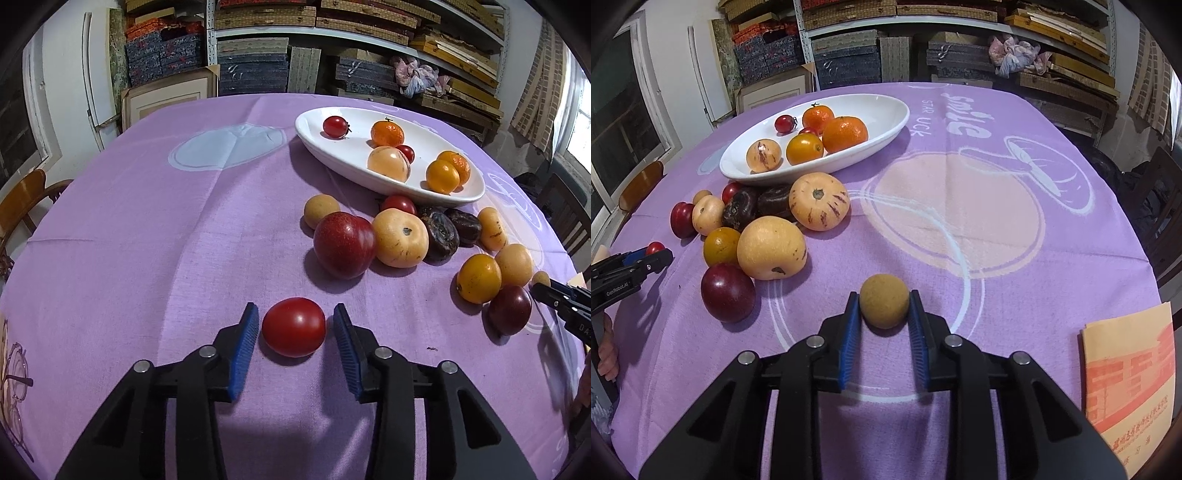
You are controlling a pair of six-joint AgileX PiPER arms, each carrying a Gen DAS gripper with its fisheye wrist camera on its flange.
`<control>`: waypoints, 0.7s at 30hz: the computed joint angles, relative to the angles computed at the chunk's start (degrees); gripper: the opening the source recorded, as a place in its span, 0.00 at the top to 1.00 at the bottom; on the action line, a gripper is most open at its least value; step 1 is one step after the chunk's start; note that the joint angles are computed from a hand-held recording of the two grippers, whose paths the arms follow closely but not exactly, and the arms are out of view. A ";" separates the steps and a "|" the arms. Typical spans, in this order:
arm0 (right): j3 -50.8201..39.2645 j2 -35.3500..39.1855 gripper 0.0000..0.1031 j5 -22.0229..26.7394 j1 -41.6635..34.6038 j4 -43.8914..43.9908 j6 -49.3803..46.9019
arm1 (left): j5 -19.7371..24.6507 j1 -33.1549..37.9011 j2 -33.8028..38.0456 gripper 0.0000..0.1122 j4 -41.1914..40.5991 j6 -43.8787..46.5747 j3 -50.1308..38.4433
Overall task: Organize fruits
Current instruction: 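Grasp the small brown round fruit with the right tool while the left tool holds the tomato, then carry the tomato and brown fruit onto the white plate and open both tools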
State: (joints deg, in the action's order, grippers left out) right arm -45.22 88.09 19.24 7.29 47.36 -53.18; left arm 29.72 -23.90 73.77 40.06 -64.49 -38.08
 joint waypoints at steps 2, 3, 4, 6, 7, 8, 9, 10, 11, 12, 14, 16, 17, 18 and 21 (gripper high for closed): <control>0.04 -0.02 0.75 0.02 -0.02 0.17 -0.13 | -0.62 0.43 -0.25 0.71 -0.56 0.49 0.19; 0.02 -0.01 0.75 0.10 -0.07 0.34 -0.27 | -0.95 0.69 -0.32 0.72 -1.03 1.05 0.19; 0.03 -0.03 0.75 0.16 -0.09 0.46 -0.35 | -0.98 0.66 -0.35 0.72 -1.12 1.12 0.18; 0.08 -0.05 0.75 0.16 -0.10 0.65 -0.53 | -1.04 0.69 -0.41 0.72 -1.23 1.31 0.20; 0.06 -0.06 0.75 0.25 -0.19 0.81 -0.71 | -1.14 0.73 -0.64 0.72 -1.35 1.40 0.36; 0.09 -0.09 0.75 0.40 -0.35 1.39 -1.29 | -1.21 0.68 -0.78 0.72 -1.34 1.30 0.48; 0.25 -0.18 0.75 0.36 -0.37 2.04 -1.86 | -1.05 0.49 -0.94 0.72 -1.15 0.97 0.56; 0.53 -0.45 0.75 0.46 -0.58 3.45 -3.21 | -0.60 -0.10 -1.09 0.72 -0.44 -0.08 0.66; 1.02 -0.95 0.75 0.40 -0.85 5.50 -5.19 | -0.03 -0.90 -1.40 0.72 1.17 -1.86 0.81; 1.64 -1.64 0.75 0.10 -1.04 7.76 -7.22 | 0.91 -2.11 -1.62 0.72 3.62 -4.41 0.83; 1.95 -2.62 0.75 -1.14 0.11 7.76 -7.18 | 3.32 -4.72 -1.85 0.72 8.73 -8.57 0.03; 0.48 -3.32 0.75 -0.83 1.37 4.49 -3.98 | 4.65 -5.14 -0.56 0.72 8.82 -6.24 -3.10; -0.90 -3.58 0.75 -0.54 2.12 1.69 -1.21 | 5.01 -4.73 0.43 0.72 8.23 -4.33 -5.16; -2.79 -3.78 0.75 -0.08 2.92 -1.48 1.94 | 5.02 -3.90 1.59 0.72 7.19 -1.90 -7.56; -9.97 -2.99 0.75 1.27 5.26 -10.68 11.64 | 4.15 -0.85 6.17 0.72 4.14 4.34 -15.39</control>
State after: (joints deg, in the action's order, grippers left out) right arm -55.19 85.10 20.51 12.55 36.68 -41.54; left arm 33.88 -24.76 79.94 44.20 -60.16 -53.47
